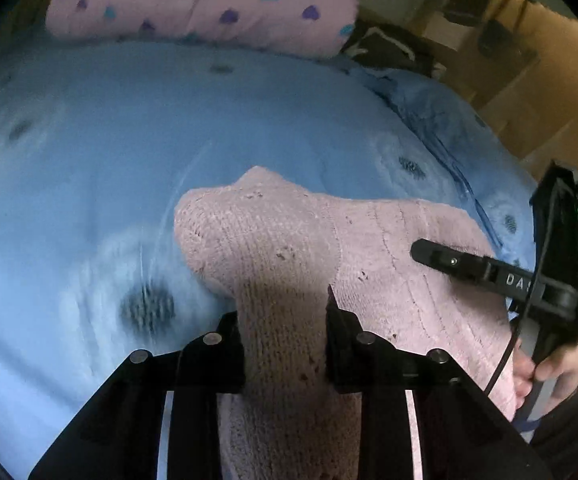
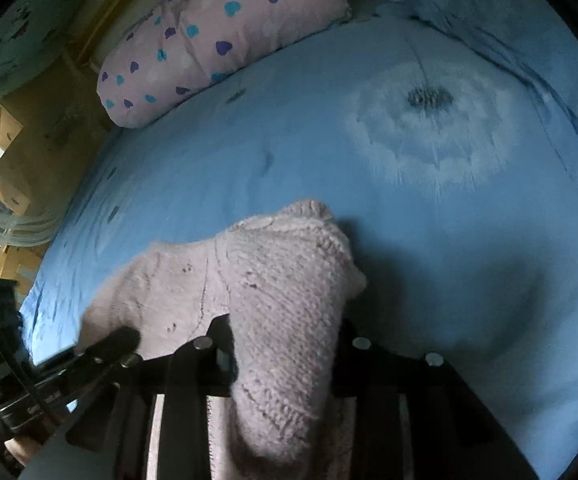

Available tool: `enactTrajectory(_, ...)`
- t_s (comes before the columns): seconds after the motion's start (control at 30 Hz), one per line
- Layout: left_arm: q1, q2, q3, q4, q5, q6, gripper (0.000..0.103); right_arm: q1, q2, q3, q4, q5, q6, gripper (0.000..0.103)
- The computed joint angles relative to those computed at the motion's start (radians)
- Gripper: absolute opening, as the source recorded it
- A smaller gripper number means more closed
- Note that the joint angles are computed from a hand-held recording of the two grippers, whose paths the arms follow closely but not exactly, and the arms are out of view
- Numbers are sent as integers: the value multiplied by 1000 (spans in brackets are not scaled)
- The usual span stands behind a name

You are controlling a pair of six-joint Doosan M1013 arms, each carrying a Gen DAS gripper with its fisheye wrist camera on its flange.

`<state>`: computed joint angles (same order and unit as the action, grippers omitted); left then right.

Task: Fold small clothes
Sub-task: 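Fold the held edge over onto the cardigan with both grippers and open them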

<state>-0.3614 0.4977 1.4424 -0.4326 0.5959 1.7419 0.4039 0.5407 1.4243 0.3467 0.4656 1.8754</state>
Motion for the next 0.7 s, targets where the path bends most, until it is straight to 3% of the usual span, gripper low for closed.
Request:
enactTrajectory(0.27,22,92,-137,27,26,42,8,-30,75,-128,-43,31,-48,32)
enactTrajectory(0.37,25,137,-209,36,32,30,8,-38,121,-212,-99,68,-28,32)
enactTrajectory(0.57,39,259,-405,65,114,-43,8,-45,216,-388,-226,150,43,32)
enactTrajectory(0.7,41,314,-498,91,119,-49,8,-51,279,-503,-283,194,77,32)
